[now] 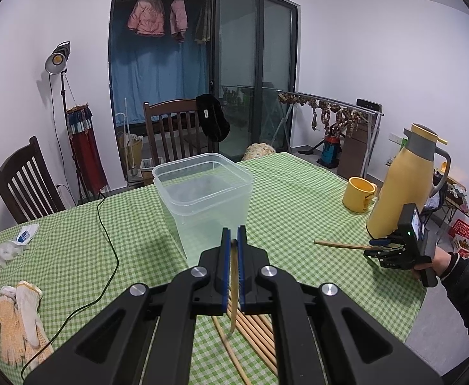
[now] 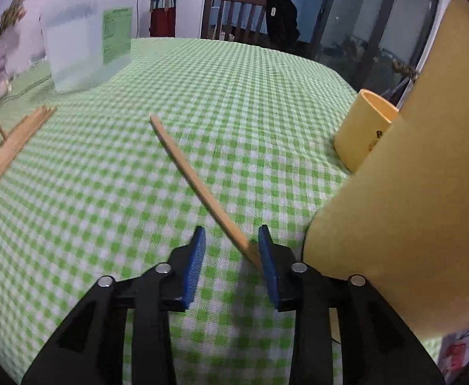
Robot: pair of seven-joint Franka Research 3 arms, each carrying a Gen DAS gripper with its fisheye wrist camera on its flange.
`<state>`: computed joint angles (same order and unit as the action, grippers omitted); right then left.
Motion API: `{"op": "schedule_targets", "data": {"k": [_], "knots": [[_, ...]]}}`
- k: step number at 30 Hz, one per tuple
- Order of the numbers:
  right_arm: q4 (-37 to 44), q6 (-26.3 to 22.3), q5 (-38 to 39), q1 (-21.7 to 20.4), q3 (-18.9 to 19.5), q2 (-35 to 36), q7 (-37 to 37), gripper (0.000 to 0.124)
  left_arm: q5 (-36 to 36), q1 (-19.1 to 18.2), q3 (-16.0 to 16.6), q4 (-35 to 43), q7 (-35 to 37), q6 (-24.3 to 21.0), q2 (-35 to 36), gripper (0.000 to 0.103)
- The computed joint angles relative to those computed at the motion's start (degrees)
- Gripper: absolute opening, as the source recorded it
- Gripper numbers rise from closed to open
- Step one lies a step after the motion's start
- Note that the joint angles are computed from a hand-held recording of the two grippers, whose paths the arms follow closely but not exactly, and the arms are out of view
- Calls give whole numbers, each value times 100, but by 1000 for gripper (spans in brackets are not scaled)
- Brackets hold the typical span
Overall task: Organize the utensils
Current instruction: 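Lift and carry the held chopsticks with both tools toward the clear container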
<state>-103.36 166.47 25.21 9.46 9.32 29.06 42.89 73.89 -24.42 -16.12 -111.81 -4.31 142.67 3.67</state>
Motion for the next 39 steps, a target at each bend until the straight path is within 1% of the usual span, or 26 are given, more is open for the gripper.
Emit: {"op": "schedule_targets", "data": {"k": [1,3,4,6,7,9,11,13,14,15,16,17,18,21,22,24,26,28,29,30,31,33,35,37,38,39], "knots": [[95,-172,117,-73,58,35,64,17,22,-3,0,-13,-25,0,-10,1],[73,-144,280,-78,98,33,153,13,115,-9,-4,-46,-98,-10,-26,1],[60,-193,314,-47,87,9,238,8,140,-14,-10,-46,-110,-31,-23,1],[57,-562,573,-133,250,-71,300,7,142,-12,-13,-38,-103,30,-15,1],[63,-667,633,-65,237,-96,413,7,142,-14,-15,-34,-96,39,-13,1],[117,-842,610,268,58,-124,1081,7,162,-19,-16,-28,-91,45,-6,1],[203,-846,744,441,88,-71,1512,7,201,-13,-6,-33,-142,74,-9,1],[303,-547,771,699,85,53,1935,7,229,4,6,-55,-235,124,-26,1],[255,-358,780,760,124,62,2008,7,210,9,5,-56,-234,118,-30,1],[240,-246,668,854,93,72,2080,7,191,15,4,-60,-212,133,-36,1],[192,-258,412,986,-5,34,2152,8,174,22,3,-70,-181,160,-47,1],[8,-150,318,948,97,-79,1900,9,170,19,-6,-79,-156,164,-53,1],[-164,18,302,941,158,-168,1817,13,199,19,-11,-99,-134,203,-64,1],[-1007,696,138,1101,47,-625,1942,34,333,16,-24,-157,-151,258,-94,1],[-1252,858,167,1061,111,-754,1953,38,361,24,-23,-169,-197,290,-100,1],[-1623,1059,54,1149,86,-957,2054,38,388,41,-20,-165,-273,342,-95,1],[-1900,1342,54,1046,240,-1052,2010,38,437,55,-15,-163,-321,384,-87,1],[-2039,1498,-153,1331,-8,-1099,2253,38,478,58,-15,-149,-343,397,-72,1],[-2063,1534,-224,1323,13,-1096,2275,38,466,60,-14,-147,-322,402,-72,1],[-2131,1633,-375,1497,-165,-1120,2358,37,450,62,-13,-140,-306,405,-68,1],[-2171,1651,-448,1480,-158,-1148,2389,32,434,63,-11,-142,-298,399,-73,1],[-2182,1649,-362,1156,248,-1118,2387,25,426,62,-12,-171,-337,354,-102,1],[-2354,1817,-357,1012,435,-1181,2372,24,473,75,-11,-232,-472,364,-149,1],[-2392,1930,-357,576,871,-1140,2273,22,516,90,-21,-276,-556,368,-184,1],[-2374,1926,-353,551,871,-1133,2326,20,536,98,-27,-289,-577,369,-193,1],[-2316,1867,-604,687,670,-1116,2616,17,544,104,-33,-289,-593,359,-192,1]]}}
